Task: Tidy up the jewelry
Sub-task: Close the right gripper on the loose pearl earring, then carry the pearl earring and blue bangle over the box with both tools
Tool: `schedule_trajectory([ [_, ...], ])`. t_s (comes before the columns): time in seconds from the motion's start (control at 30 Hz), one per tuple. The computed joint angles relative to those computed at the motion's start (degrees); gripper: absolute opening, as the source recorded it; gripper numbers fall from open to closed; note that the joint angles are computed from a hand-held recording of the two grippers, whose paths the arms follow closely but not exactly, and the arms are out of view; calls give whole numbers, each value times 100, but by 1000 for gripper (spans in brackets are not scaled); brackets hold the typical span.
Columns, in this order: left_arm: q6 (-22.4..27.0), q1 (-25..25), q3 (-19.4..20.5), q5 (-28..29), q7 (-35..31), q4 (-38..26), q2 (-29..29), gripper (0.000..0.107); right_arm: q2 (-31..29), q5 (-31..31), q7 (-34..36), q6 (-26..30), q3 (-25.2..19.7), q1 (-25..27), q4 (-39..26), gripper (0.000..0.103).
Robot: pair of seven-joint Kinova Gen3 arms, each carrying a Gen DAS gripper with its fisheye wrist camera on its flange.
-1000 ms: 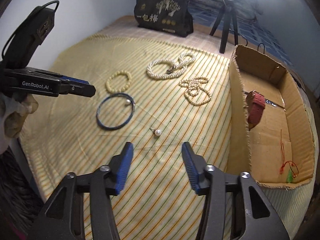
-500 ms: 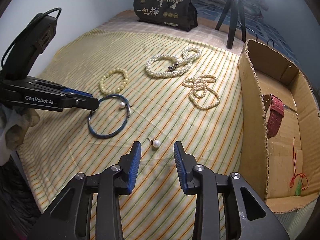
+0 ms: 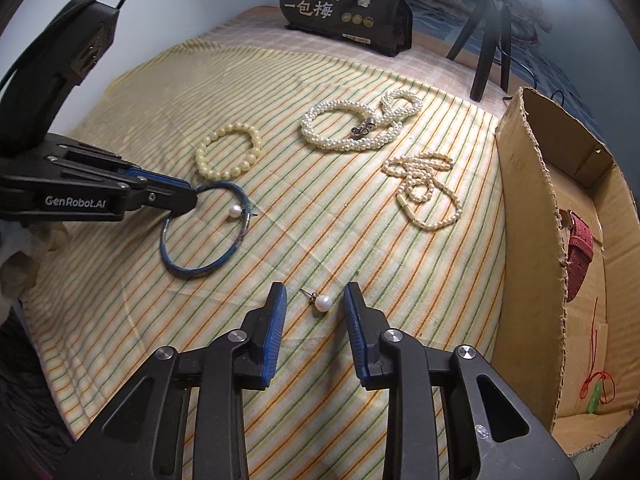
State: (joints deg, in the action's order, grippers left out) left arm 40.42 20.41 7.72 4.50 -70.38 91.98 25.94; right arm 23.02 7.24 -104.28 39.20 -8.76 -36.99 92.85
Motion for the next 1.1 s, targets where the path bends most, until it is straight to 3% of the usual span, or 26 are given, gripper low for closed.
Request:
schedule_trajectory([
  [0.07, -34, 35, -23, -32, 48, 33, -36, 2, -12, -21, -24, 7, 6, 6, 9, 12],
  [0.13, -69, 35, -14, -37, 55, 67, -81, 1, -17, -45, -47, 19, 7, 20, 10, 9],
  [1.1, -602, 194, 135, -24, 191, 281, -909, 1, -873, 315, -698, -541, 2, 64, 479, 9],
])
